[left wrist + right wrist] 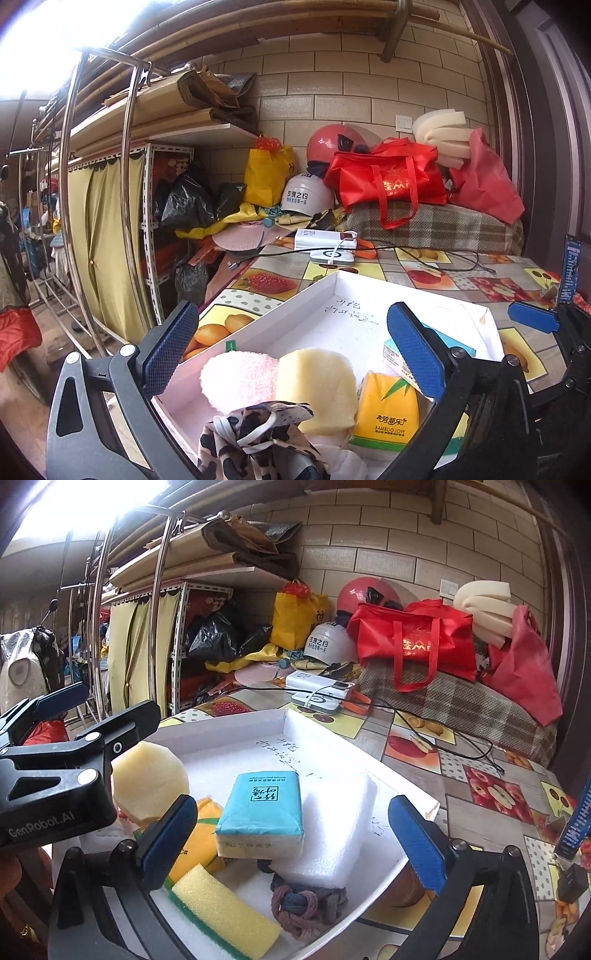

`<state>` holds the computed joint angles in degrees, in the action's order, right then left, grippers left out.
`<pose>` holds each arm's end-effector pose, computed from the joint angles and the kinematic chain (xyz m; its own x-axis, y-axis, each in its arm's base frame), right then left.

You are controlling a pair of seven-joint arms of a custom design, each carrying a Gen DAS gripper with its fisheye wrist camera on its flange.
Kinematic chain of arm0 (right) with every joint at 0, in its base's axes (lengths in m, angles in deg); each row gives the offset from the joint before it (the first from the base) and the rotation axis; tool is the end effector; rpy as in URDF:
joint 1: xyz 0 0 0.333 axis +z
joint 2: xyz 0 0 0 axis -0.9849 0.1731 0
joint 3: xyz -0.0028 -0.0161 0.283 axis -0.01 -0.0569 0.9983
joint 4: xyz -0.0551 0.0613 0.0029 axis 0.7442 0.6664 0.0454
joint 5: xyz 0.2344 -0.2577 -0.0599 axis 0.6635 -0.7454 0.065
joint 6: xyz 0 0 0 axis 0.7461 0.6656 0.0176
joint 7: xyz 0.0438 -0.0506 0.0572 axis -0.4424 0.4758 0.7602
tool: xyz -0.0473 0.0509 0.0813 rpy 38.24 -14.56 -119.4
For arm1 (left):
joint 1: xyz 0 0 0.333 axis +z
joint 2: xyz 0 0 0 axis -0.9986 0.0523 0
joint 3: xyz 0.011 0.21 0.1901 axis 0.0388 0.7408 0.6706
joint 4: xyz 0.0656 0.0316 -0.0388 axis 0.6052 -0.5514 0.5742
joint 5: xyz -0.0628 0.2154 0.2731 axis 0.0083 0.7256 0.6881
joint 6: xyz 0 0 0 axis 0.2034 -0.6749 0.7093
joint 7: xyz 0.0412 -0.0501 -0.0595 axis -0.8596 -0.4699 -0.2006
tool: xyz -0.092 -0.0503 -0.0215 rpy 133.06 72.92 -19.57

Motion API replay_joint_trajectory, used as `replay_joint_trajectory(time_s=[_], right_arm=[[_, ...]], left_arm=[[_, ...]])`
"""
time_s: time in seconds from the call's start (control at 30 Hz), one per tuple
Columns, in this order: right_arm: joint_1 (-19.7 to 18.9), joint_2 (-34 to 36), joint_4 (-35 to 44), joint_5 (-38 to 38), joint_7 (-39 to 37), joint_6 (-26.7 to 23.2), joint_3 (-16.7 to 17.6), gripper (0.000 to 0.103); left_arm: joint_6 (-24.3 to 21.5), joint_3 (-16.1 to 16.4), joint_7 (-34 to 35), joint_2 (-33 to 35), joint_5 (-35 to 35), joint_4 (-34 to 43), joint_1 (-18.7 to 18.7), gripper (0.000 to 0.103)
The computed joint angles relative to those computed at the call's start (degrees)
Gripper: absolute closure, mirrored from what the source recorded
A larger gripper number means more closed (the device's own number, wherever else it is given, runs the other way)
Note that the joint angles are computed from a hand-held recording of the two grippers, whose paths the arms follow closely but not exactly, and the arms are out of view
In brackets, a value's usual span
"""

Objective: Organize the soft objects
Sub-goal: 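Drop the cloth and blue tissue pack into the box, opening both grippers, then grasp the red plush apple with the left gripper while the right grasps the beige rope knot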

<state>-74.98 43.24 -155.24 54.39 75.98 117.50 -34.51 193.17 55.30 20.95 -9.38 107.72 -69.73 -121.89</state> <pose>0.7078 0.1532 0.4515 0.5806 -0.7916 0.1902 -0.2181 -0.3763 -0.9005 0.6269 -0.3646 0.4492 0.3414 -0.9375 0.0669 -0.2079 -0.1448 -0.9674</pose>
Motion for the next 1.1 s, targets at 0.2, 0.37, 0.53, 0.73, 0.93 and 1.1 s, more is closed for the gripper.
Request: replay_joint_trajectory(time_s=[0.2,0.37,0.53,0.73,0.93,1.1], right_arm=[[-1.18,-1.14,-2.17,3.41,-3.84,4.28,2.43,0.0],[-6.53,-3.89,-5.94,11.73,-11.8,4.63,8.34,0.0],[-16.88,-8.63,-11.68,33.57,-34.07,1.35,17.53,0.0],[-17.81,-13.23,-16.77,31.35,-24.66,-6.71,11.54,0.0],[-19.97,-17.29,-20.65,40.97,-30.33,-10.36,7.89,0.0],[-18.68,-18.36,-21.33,41.13,-28.7,-10.25,2.97,0.0]], left_arm=[[0.55,-0.58,-1.48,-1.18,0.57,-1.75,0.0,0.0],[0.81,-0.98,0.06,-0.93,0.75,-1.36,-0.74,0.0],[4.8,-1.6,-4.52,-2.91,2.98,-4.31,-0.95,0.0],[6.14,-2.59,0.4,0.15,1.55,0.28,-2.0,0.0],[6.44,-2.13,10.9,6.6,-5.5,10.04,-4.59,0.0],[3.34,-1.04,18.4,13.26,-12.26,20.69,-6.83,0.0]])
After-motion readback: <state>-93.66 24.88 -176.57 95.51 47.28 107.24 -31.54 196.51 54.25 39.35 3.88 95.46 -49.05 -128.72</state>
